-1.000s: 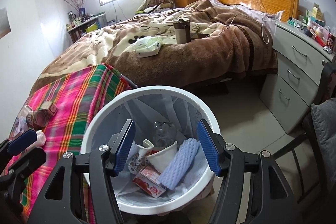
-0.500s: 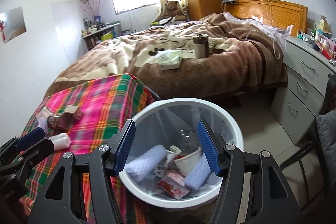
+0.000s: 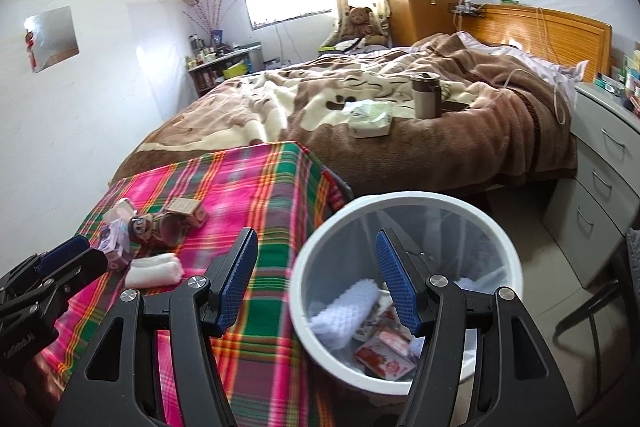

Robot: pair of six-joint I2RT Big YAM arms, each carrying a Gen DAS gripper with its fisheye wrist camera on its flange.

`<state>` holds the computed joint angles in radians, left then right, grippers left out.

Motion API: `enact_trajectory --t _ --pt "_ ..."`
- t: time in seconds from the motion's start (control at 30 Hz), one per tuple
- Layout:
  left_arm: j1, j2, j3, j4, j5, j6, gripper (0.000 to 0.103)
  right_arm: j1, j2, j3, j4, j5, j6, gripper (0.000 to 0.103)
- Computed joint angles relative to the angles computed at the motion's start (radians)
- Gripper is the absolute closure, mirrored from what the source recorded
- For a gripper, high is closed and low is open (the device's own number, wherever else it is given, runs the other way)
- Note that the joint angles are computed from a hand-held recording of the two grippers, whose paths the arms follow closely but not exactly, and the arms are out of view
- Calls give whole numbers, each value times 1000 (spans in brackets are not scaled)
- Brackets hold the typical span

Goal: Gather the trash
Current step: 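Move both tools back to the boxes on the plaid cloth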

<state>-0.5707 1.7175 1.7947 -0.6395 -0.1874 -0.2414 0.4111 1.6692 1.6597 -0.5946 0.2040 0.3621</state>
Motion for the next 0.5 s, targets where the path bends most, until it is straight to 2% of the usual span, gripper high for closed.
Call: enact_trajectory --t 0.27,0.5 --pt "46 -51 -73 23 -17 -9 48 35 38 48 3 -19 -3 40" --pt "110 -85 -121 29 -44 -24 48 66 97 125 -6 -42 -41 40"
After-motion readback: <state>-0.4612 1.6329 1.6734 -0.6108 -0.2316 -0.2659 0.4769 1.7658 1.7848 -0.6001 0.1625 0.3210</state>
